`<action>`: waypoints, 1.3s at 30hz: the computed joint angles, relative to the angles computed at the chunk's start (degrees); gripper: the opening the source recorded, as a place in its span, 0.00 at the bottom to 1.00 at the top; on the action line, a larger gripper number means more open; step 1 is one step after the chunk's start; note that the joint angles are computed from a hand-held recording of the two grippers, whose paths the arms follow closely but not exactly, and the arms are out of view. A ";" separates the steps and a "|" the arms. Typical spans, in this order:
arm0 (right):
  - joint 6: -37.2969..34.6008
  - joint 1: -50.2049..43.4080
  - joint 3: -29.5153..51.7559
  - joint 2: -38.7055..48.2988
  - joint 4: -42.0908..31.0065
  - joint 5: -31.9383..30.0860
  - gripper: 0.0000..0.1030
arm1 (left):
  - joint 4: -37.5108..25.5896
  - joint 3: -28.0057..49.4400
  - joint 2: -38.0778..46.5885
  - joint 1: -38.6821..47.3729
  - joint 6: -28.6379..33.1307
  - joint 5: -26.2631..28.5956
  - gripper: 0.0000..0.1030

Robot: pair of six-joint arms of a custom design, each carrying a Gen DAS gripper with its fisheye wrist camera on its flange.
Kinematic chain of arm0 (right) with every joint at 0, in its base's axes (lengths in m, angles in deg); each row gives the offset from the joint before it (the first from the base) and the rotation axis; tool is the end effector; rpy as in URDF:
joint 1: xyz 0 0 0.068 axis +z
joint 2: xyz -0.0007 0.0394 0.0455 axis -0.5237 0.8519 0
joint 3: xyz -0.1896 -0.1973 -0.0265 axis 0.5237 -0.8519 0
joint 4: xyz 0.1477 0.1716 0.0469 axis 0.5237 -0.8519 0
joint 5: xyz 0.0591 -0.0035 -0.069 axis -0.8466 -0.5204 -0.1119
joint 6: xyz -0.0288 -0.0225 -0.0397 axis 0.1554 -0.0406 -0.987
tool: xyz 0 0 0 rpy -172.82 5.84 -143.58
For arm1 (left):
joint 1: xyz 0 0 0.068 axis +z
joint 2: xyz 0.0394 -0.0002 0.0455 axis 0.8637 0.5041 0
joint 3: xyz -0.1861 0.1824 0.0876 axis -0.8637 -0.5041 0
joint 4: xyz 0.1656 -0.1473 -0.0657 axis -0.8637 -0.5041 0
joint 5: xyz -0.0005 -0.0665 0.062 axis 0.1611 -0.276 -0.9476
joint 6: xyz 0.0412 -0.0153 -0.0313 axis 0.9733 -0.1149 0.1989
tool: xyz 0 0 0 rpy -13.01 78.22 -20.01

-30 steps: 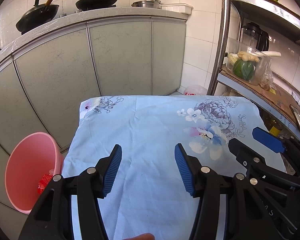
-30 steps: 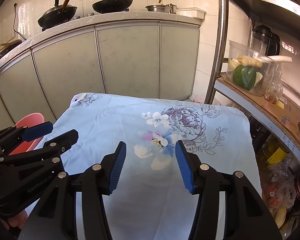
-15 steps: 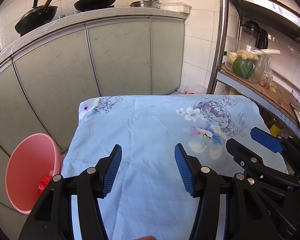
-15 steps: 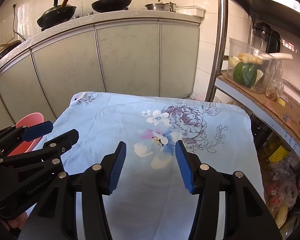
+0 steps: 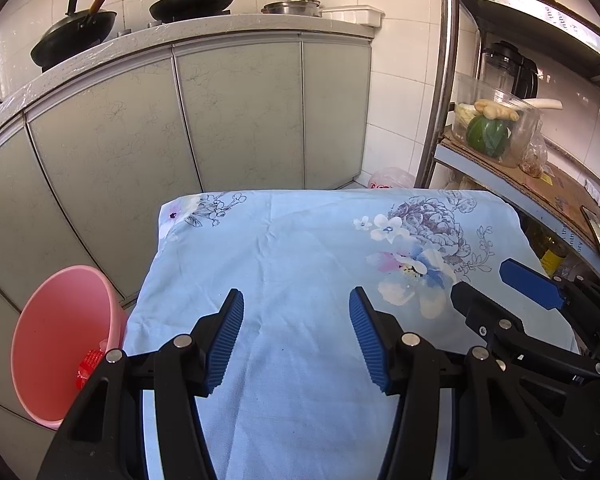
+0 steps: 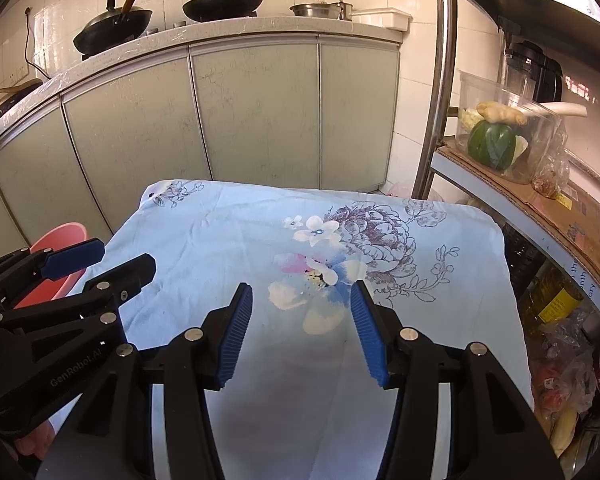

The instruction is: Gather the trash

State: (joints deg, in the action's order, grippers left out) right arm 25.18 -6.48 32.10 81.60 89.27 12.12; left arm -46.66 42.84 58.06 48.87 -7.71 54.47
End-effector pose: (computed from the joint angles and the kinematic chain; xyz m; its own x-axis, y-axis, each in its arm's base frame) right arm 0.1937 0.0782 0.1635 -0.6542 0.0568 -0.7541 0.0385 0.9984 0.0418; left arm 0.2228 -0.0447 0.1793 -0.6536 0.2032 -0.7290 0.2760 0.9609 0.0204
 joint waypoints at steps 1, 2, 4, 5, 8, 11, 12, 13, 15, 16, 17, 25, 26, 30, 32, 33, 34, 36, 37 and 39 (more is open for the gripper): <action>0.05 0.12 -0.04 0.11 0.12 0.05 0.50 | -0.04 0.05 0.05 0.03 0.01 0.02 0.53; 0.01 0.06 -0.06 0.17 0.20 -0.01 0.50 | 0.00 0.02 0.08 0.01 0.05 -0.06 0.53; 0.07 0.23 -0.16 0.37 0.47 0.06 0.50 | 0.01 0.06 0.07 0.31 0.20 0.18 0.53; 0.05 0.14 -0.13 0.41 0.48 -0.05 0.50 | -0.02 0.08 0.07 0.45 0.20 0.33 0.53; 0.27 0.56 -0.26 0.56 0.69 0.28 0.50 | -0.09 0.18 0.09 0.51 0.22 0.33 0.53; 0.28 0.37 -0.17 0.43 0.49 0.06 0.50 | -0.39 0.32 0.08 0.60 0.17 0.46 0.53; 0.45 0.63 -0.26 0.40 0.49 0.27 0.50 | -0.45 0.34 0.07 0.56 0.18 0.40 0.53; 0.32 0.54 -0.20 0.45 0.50 0.24 0.50 | -0.49 0.34 0.04 0.57 0.24 0.42 0.53; 0.28 0.36 -0.15 0.47 0.49 0.06 0.50 | -0.50 0.40 0.09 0.65 0.26 0.50 0.53; 0.35 0.42 -0.15 0.50 0.46 0.07 0.50 | -0.50 0.40 0.09 0.65 0.26 0.50 0.53; 0.26 0.39 -0.11 0.46 0.38 0.07 0.50 | -0.50 0.40 0.09 0.65 0.26 0.50 0.53; 0.03 0.12 -0.05 0.66 0.46 -0.31 0.50 | -0.49 0.48 0.61 0.66 0.13 0.36 0.53; 0.10 0.20 -0.10 0.65 0.50 -0.25 0.50 | -0.47 0.50 0.65 0.71 0.08 0.39 0.53; -0.07 0.04 -0.07 0.74 0.58 -0.35 0.50 | 0.11 0.29 0.54 0.57 -0.14 -0.12 0.53; -0.08 -0.02 -0.03 0.75 0.55 -0.39 0.50 | -0.16 0.40 0.60 0.66 -0.14 0.03 0.53; -0.03 0.03 -0.04 0.77 0.56 -0.39 0.50 | -0.31 0.52 0.63 0.53 -0.21 -0.26 0.53; 0.04 0.11 -0.10 0.75 0.58 -0.33 0.50 | -0.57 0.72 0.74 0.36 -0.37 -0.71 0.53; -0.05 0.06 -0.17 0.70 0.61 -0.38 0.50 | -0.84 0.94 0.94 0.64 -0.44 -0.43 0.53; -0.14 -0.13 -0.09 0.69 0.56 -0.54 0.50 | -0.90 1.04 1.04 0.71 -0.47 -0.44 0.53; -0.15 -0.07 -0.10 0.69 0.55 -0.48 0.50 | -0.83 1.00 0.97 0.84 -0.45 -0.32 0.53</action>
State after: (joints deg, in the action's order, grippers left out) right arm 25.03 -6.55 32.00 82.28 89.82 11.64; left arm -47.49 43.83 59.03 49.71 -8.16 54.15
